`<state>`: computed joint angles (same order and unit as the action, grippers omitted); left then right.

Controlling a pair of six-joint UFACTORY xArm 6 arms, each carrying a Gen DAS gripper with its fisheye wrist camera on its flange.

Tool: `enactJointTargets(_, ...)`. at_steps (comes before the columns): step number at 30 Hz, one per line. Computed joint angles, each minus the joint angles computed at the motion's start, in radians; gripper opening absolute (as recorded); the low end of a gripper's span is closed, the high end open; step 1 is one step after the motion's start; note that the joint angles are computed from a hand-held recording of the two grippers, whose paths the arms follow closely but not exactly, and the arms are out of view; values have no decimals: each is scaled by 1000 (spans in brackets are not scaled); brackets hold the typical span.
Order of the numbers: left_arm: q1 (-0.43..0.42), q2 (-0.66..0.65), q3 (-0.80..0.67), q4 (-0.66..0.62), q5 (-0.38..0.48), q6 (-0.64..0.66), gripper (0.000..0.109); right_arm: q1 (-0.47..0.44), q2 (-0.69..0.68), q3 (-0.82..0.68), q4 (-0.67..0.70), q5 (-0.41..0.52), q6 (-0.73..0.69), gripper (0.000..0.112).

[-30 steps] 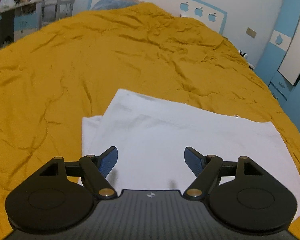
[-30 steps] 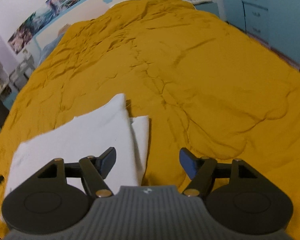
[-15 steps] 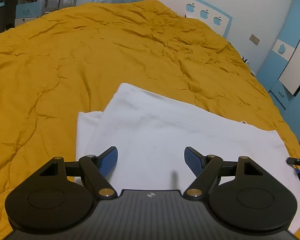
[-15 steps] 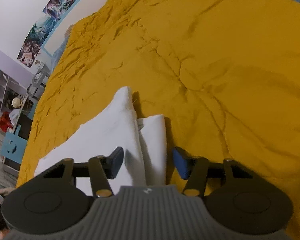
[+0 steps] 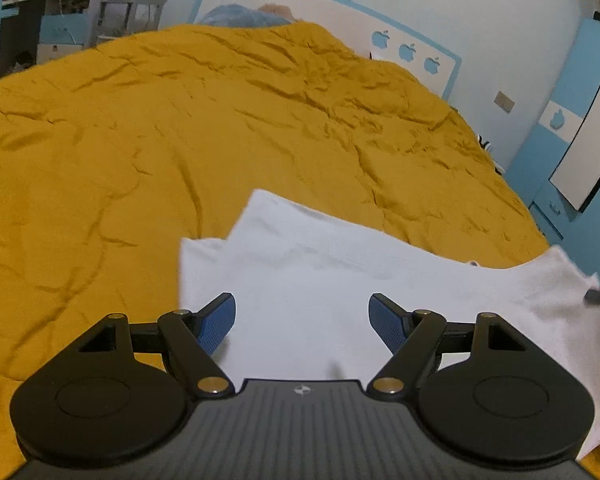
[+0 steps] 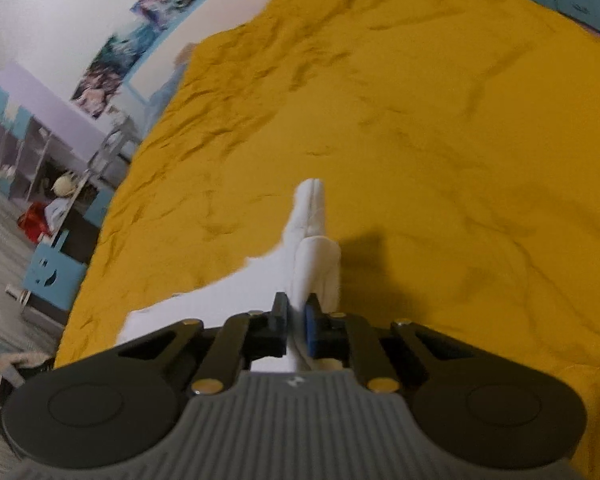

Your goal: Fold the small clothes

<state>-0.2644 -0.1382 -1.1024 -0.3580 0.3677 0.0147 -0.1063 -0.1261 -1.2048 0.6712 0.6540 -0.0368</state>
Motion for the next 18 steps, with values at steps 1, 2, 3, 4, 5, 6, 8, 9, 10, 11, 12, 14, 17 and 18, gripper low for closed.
enactJointTargets(1,6,-8,2,10,7,-6,89,24,6,-31,0,6,22,3)
enactJointTargets(2,13,-17,8,9,11,0,89,48,16,-65,-6,10,50,3)
enactJointTargets(3,22,-25,11,5,14,6,89,72,26,-96,-22,14,85,3)
enactJointTargets(4,30,-34,16,2,15,8,89,101,48,-138,-40,18,123,3)
enactJointTargets(5,38,-42,20,-12,15,16,89,129,69,-178,-56,22,160,3)
enactJointTargets(6,48,-50,24,-36,16,34,89,157,95,-221,-75,28,201,3)
enactJointTargets(8,67,-57,23,-55,27,52,89,217,159,-320,-137,39,289,3)
enactJointTargets(9,77,-58,18,-42,41,49,89,245,190,-361,-165,39,323,3)
enactJointTargets(10,86,-56,11,-22,57,41,89,275,225,-406,-188,38,364,3)
enactJointTargets(11,94,-52,4,-3,70,35,89,301,262,-450,-202,41,399,3)
enactJointTargets(12,103,-49,-3,6,84,40,89,325,295,-491,-221,46,436,3)
enactJointTargets(14,118,-36,-21,19,111,44,89,374,373,-583,-265,61,502,3)
enactJointTargets(17,138,-24,-37,11,134,63,88,440,483,-707,-325,73,596,3)
enactJointTargets(18,145,-21,-40,0,139,67,88,460,523,-750,-345,73,628,3)
